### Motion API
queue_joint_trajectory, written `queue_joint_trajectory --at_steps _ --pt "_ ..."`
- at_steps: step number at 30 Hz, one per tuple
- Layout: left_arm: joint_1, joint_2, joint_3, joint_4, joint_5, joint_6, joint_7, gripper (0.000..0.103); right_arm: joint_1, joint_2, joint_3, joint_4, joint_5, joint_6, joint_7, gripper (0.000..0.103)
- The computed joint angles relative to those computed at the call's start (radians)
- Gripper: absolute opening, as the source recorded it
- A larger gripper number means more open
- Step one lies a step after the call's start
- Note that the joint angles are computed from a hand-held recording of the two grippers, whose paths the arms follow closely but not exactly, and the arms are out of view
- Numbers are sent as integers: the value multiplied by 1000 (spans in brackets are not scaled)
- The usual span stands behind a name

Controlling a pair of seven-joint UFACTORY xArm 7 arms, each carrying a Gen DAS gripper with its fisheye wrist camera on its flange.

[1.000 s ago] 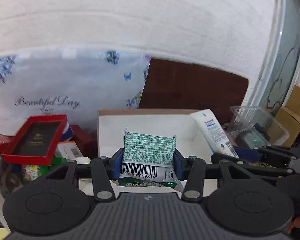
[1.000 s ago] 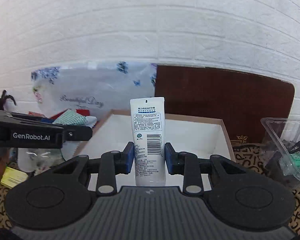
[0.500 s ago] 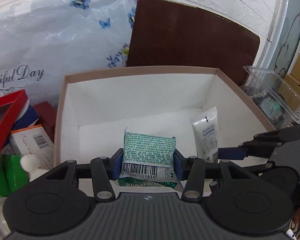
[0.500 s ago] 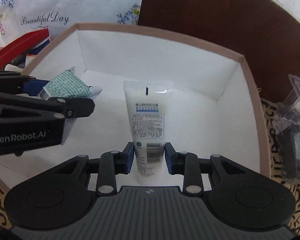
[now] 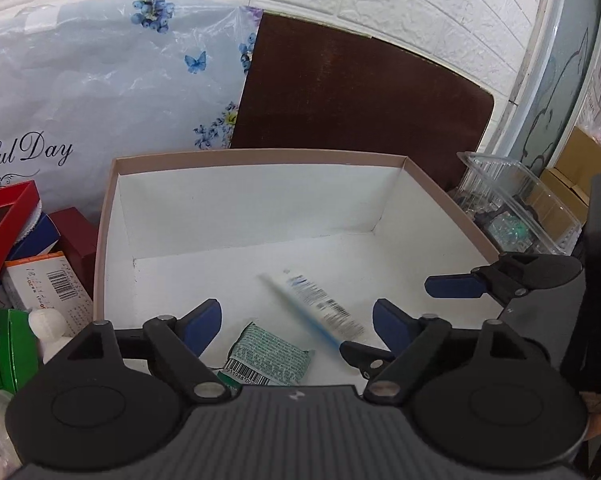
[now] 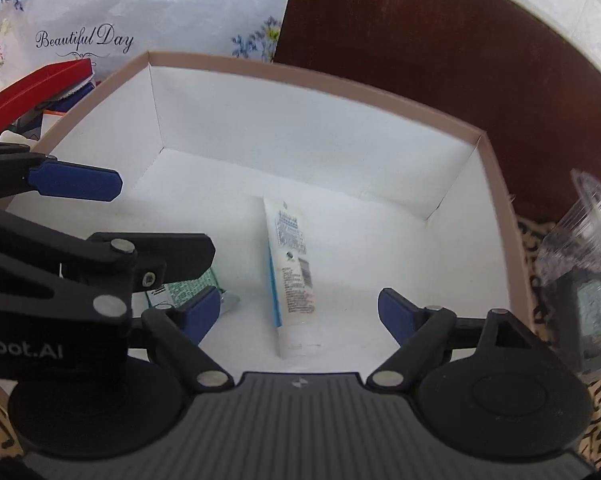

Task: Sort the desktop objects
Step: 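Carry soap bar and toothpaste tube into the brown box with both tools, then open both tools to release soap bar and toothpaste tube in box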

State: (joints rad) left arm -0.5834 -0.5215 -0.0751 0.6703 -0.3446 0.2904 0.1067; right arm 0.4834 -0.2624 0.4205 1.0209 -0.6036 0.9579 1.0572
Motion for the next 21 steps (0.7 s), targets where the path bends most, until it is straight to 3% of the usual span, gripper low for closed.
queue_joint_trajectory --at_steps 7,13,21 --pt "15 -60 -25 -62 49 -92 -38 89 3 -12 17 8 -8 17 27 87" --pt "2 -142 -8 -88 60 -52 -99 89 8 -21 65 43 -82 69 106 88" --pt "38 -293 -56 -162 118 -46 -188 91 33 -52 114 63 -156 105 216 89"
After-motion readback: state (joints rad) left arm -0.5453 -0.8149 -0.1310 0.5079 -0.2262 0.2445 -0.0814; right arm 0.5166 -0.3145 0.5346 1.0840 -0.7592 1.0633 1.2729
